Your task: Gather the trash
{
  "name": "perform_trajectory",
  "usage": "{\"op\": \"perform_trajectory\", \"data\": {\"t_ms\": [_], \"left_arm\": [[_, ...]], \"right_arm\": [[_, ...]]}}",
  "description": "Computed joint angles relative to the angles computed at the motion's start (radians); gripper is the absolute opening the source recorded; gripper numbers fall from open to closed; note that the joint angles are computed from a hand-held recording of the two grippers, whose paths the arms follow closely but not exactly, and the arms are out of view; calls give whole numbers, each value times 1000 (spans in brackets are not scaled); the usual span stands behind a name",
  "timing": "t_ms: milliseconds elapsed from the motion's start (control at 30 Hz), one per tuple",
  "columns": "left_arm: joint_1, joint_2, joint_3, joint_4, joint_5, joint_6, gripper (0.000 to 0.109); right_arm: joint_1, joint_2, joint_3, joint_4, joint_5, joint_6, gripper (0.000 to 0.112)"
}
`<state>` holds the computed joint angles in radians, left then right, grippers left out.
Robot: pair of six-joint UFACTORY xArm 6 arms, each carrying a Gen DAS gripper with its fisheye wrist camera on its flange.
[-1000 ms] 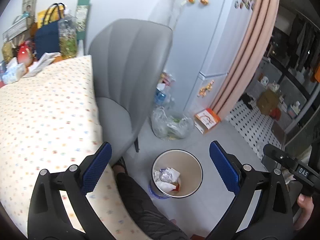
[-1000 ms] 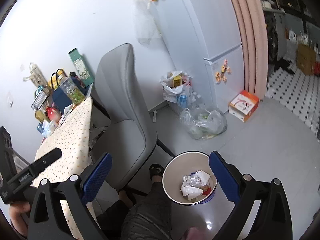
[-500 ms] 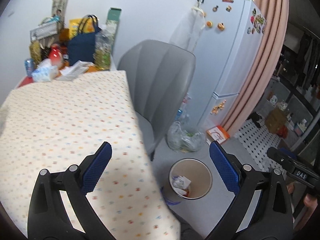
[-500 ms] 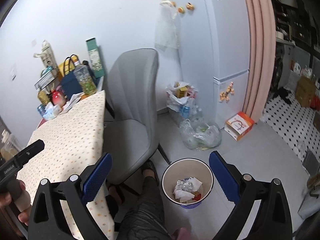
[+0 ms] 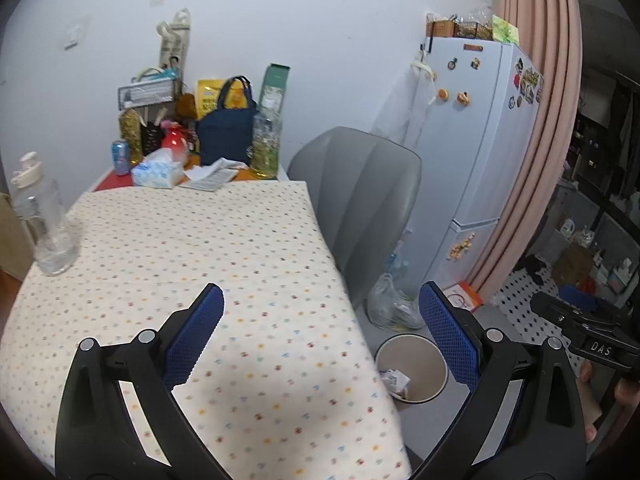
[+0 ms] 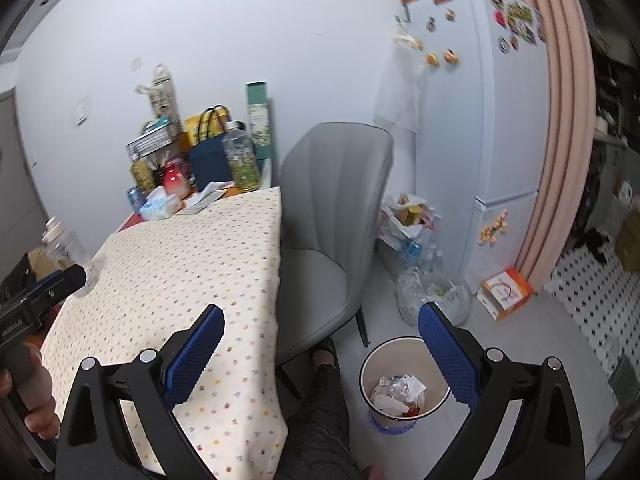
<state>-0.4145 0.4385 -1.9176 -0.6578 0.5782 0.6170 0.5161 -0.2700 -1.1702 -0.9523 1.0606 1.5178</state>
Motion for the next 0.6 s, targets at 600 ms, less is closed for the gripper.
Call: {"op": "perform_trajectory", "data": {"t_ms": [600], "left_arm": [[43,-241,356,-201,-160,220,97]], "right_arm": [[121,39,-32,-72,30,23,95]]}}
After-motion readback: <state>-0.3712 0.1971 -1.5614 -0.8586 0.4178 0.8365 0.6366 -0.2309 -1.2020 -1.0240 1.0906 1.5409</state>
